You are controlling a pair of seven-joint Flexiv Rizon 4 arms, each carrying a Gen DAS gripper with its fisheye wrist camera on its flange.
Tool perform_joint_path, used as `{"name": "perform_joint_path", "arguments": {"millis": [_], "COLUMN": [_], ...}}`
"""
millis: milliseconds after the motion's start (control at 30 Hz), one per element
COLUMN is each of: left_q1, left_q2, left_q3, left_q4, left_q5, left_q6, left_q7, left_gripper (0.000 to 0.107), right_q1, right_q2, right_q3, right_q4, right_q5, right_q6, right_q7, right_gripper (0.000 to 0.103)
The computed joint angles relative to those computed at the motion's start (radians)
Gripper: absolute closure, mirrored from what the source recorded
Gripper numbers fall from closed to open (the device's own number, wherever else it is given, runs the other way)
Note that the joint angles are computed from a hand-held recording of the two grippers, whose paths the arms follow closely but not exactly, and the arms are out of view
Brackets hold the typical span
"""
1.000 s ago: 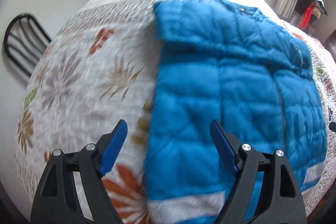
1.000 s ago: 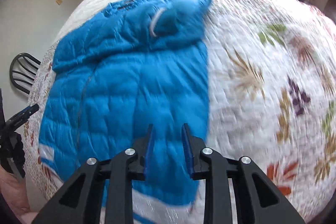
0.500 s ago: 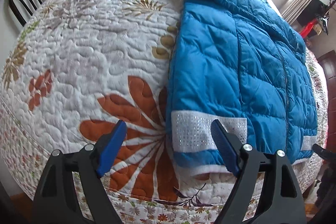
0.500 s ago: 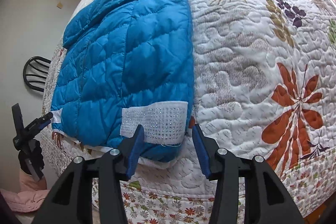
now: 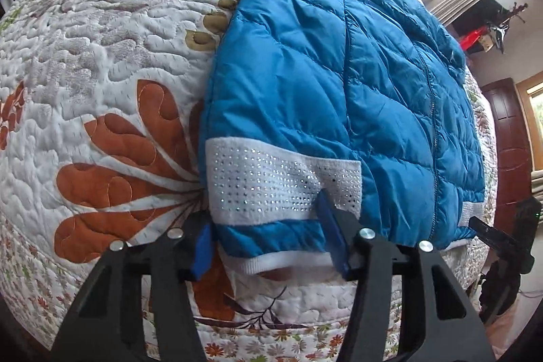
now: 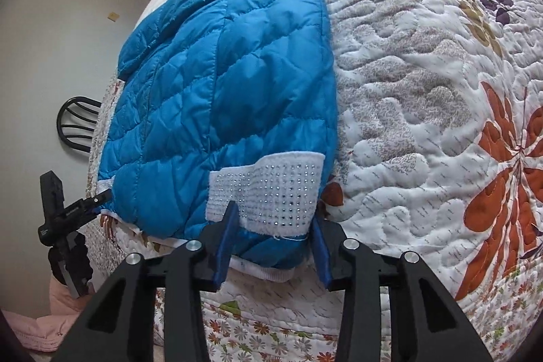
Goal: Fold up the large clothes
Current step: 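Grasp the hem with the left tool while the right tool grasps the hem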
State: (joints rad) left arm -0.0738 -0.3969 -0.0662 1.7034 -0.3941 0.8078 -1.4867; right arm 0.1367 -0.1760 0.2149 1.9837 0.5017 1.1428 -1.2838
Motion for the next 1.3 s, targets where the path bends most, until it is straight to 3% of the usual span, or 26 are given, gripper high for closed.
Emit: {"name": "perform_joint_path", "arguments": {"millis": [133, 267, 467, 633, 833, 1033, 1167, 1300], "left_q1": [0.000, 0.005, -0.001, -0.007, -0.029, -0.022, -0.021, -0.017], "left_q2": [0.014, 0.045, 0.103, 0.173, 0.274, 0.239, 0.248, 0.282], "left_q3": [0.000, -0.010, -0.011, -0.003, 0.032, 0.030, 0.029, 0.019], "left_q4": [0.015, 0.061, 0.123, 0.205, 0.337, 0.355, 0.335, 0.361], "left_q5": [-0.006, -0.043, -0.069, -0.101, -0.057, -0.096, -0.080, -0.209], "left_q6": [0.028, 0.083, 0.134, 0.133, 0.102, 0.107, 0.092, 0.116], "left_q7": [0.001, 0.042, 0.074, 0.108, 0.107, 0.091, 0.097, 0.170], "left_gripper": [0.088, 0.095, 0.097, 0.097, 0.097, 0.096, 0.098, 0.098], "right_q1": [-0.014, -0.014, -0.006, 0.004, 0.032, 0.003, -0.020, -0.035], "right_q2": [0.004, 0.022, 0.061, 0.094, 0.114, 0.014, 0.019, 0.063], "right_q3": [0.008, 0.007, 0.001, -0.010, -0.025, -0.041, -0.028, -0.020], "right_q4": [-0.009, -0.008, 0.001, 0.027, 0.073, -0.021, -0.040, -0.035], "right_q5": [0.053, 0.067, 0.086, 0.110, 0.084, 0.121, 0.120, 0.188], "right_q6": [0.008, 0.016, 0.012, -0.018, -0.057, -0.101, -0.123, -0.117], "right_q7": [-0.037, -0.067, -0.108, -0.126, -0.091, -0.116, -0.129, -0.188], "right_gripper": [0.084, 0.090, 0.092, 0.092, 0.092, 0.092, 0.093, 0.094]}}
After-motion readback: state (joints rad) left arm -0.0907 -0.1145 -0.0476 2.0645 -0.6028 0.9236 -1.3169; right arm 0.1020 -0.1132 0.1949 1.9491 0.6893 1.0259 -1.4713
